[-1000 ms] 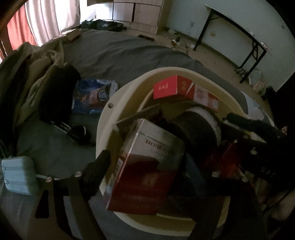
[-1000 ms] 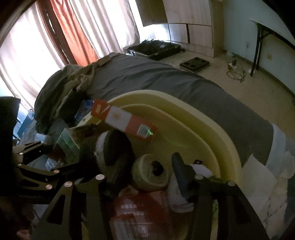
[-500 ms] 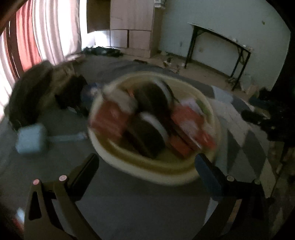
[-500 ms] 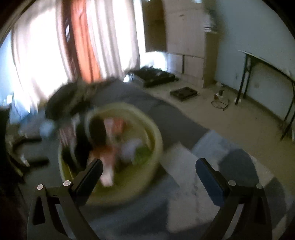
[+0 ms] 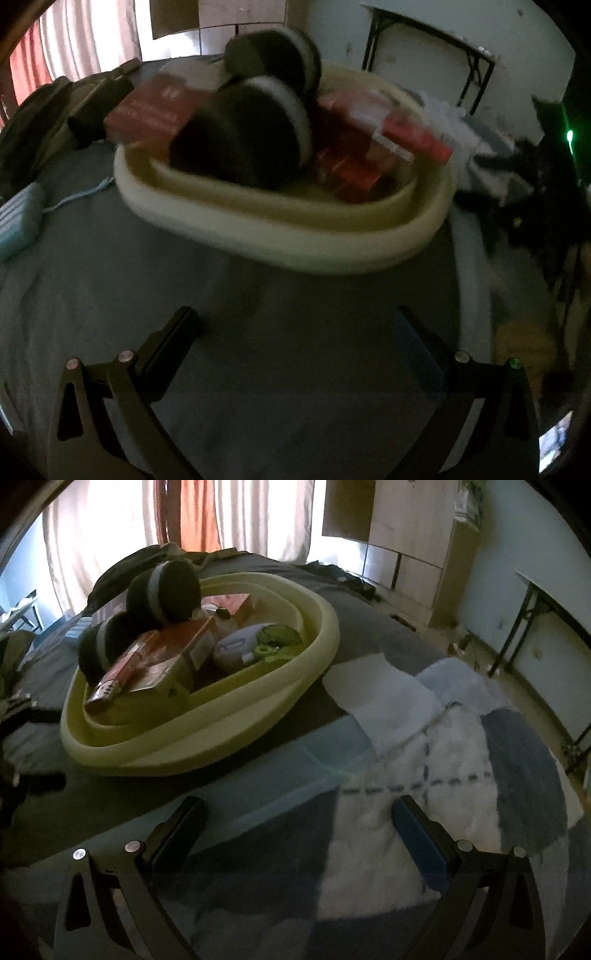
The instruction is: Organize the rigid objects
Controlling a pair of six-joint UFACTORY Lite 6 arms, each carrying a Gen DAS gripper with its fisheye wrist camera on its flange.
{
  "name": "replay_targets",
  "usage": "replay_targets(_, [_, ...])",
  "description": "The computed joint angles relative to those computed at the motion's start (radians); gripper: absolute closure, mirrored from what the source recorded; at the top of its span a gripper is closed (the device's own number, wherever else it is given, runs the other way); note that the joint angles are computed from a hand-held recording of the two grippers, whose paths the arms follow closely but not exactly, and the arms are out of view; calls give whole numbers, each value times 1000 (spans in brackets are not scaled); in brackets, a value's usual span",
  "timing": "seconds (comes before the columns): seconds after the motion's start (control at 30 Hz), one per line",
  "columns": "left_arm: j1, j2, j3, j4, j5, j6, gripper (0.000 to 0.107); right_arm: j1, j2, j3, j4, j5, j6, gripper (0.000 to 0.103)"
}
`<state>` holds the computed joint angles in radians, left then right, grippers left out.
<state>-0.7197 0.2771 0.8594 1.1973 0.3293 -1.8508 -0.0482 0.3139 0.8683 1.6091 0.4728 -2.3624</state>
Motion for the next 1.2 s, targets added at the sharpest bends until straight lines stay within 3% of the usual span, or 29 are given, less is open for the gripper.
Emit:
replay_targets(0.37, [-44, 164, 130, 175, 150, -250, 4, 104, 129, 131, 128, -79, -71, 0])
replay_targets(0.8, [-26, 182, 139, 210, 144, -308, 4, 140, 177, 182, 164, -106, -111, 0])
replay_targets(0.93, [-29, 184, 145, 189, 152, -285, 4, 156, 127, 104, 393, -115, -353, 0])
replay_targets(1.07, [-40, 192, 166, 142, 175, -247, 4, 141, 145, 135, 244, -106, -200, 0])
replay_targets(1.2, [-50, 178, 144, 160, 173, -293, 4, 144, 135, 120, 283, -109, -242, 0])
